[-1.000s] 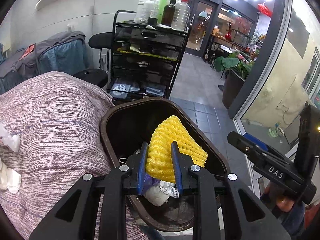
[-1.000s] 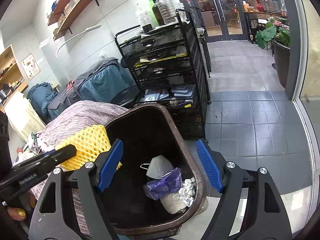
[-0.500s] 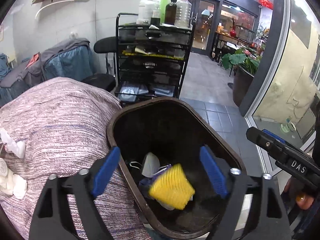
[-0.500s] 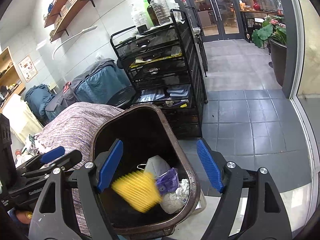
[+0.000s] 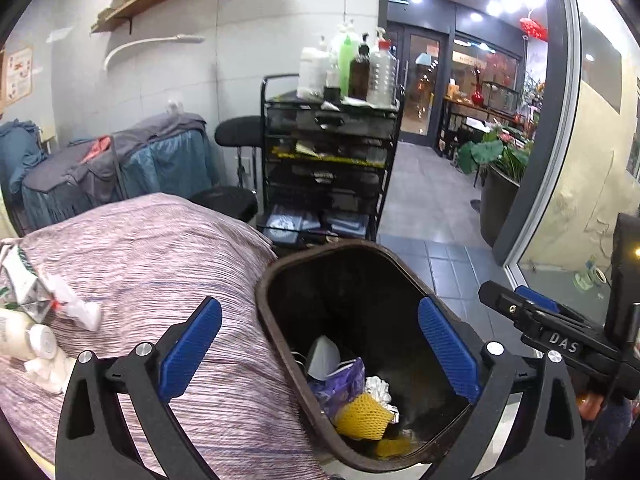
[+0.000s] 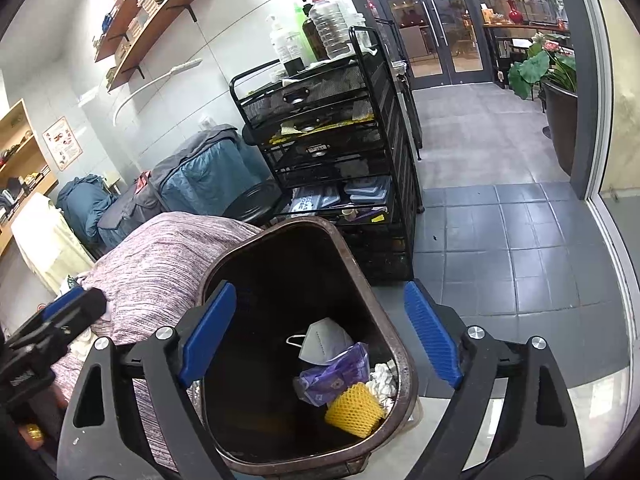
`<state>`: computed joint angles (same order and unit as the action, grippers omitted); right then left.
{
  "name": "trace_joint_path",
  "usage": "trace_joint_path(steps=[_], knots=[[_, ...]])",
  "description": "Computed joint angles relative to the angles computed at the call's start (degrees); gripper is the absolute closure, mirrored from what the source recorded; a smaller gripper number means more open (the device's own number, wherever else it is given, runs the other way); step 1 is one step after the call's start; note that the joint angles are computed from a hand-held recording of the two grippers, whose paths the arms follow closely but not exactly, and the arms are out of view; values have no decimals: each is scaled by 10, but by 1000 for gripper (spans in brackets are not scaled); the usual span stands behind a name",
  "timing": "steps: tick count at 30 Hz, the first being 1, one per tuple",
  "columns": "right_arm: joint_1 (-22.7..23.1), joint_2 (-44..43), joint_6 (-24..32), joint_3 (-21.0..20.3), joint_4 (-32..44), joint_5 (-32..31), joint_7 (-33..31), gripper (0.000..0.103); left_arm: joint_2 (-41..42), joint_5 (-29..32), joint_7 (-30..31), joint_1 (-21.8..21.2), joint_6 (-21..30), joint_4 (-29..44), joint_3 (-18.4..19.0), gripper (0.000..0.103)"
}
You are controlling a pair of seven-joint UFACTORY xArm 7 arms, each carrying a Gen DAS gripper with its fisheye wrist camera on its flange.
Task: Collect trash
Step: 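Move both tools back over the remaining trash on the bed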
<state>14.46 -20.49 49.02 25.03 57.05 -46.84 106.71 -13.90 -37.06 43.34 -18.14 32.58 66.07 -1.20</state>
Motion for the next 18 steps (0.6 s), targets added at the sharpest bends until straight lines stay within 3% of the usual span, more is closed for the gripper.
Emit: trace_joint_path(steps=[10,18], knots=[[9,33,-14,0,32,-23,-2,16,-37,-7,6,9,-12,-22,25,6],[34,95,-67,-20,89,-63,-24,16,-41,-3,-3,33,-4,-24,50,6]])
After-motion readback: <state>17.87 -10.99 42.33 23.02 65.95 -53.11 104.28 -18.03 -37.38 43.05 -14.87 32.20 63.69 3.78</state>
